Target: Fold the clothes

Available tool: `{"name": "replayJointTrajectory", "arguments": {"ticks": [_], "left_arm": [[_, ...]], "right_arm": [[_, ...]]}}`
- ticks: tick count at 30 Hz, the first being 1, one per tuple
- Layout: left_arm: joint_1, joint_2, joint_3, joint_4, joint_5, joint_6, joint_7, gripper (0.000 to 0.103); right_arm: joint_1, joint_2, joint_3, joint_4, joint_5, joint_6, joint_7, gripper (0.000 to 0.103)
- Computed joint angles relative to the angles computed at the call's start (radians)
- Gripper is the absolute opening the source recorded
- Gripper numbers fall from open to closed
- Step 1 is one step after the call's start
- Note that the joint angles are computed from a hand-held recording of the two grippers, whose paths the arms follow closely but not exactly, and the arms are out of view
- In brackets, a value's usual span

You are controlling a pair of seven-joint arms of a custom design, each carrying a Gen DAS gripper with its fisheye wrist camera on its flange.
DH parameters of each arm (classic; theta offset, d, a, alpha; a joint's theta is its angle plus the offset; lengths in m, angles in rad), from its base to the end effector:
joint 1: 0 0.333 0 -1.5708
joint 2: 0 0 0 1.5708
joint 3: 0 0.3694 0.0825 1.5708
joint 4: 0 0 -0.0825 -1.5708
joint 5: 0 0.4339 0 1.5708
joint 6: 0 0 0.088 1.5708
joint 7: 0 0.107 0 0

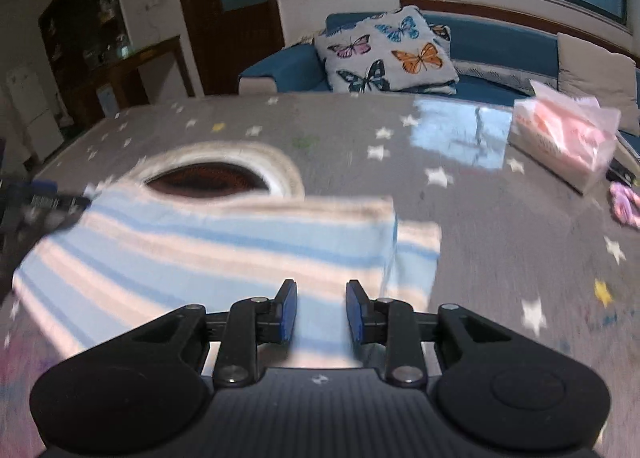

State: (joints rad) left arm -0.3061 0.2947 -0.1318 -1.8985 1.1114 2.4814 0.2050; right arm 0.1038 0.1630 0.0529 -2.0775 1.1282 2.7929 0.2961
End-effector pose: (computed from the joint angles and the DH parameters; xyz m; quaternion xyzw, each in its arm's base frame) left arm 0.6354 -0.2942 0.3990 -0.6913 0.6103 -0.1704 0.3472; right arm 0.6461 0.0587 0.4136 -0.7793 0.4903 -0.1520 0.3595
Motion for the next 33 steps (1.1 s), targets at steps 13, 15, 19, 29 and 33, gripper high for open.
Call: {"name": "replayJointTrajectory", "arguments": {"ticks": [13,15,19,29,33], "left_arm": [[-0.006,0.002,0.001,0.003,0.010,-0.012,-0.006,0.103],[-0.005,0.002,0.001,0.002,0.013,-0.010,-0.008,0.103],[-0.006,0.003,0.001,0.002,0.016,-0.010,-0.012,0.103],[-0.005,-0.001,-0.001,0.000,0.015,-0.014,-0.012,0.103],[-0.012,-0.008,-0.004,0.002,0.019,-0.031,-0.001,0.103]], "right_arm": [[0.050,-0.147,-0.025,-0.186,0.061,0.093,-0.136,0.024],[0.051,-0.157,-0.032,-0.204,0.030,0.107,-0.105,0.023],[0.053,-0.179,-0.042,-0.221,-0.006,0.127,-0.064,0.023],[0.067,-0.194,-0.043,-0.249,-0.002,0.126,-0.116,0.023],[0.079,-0.203,-0.046,-0.234,0.024,0.126,-0.154,0.024]]}}
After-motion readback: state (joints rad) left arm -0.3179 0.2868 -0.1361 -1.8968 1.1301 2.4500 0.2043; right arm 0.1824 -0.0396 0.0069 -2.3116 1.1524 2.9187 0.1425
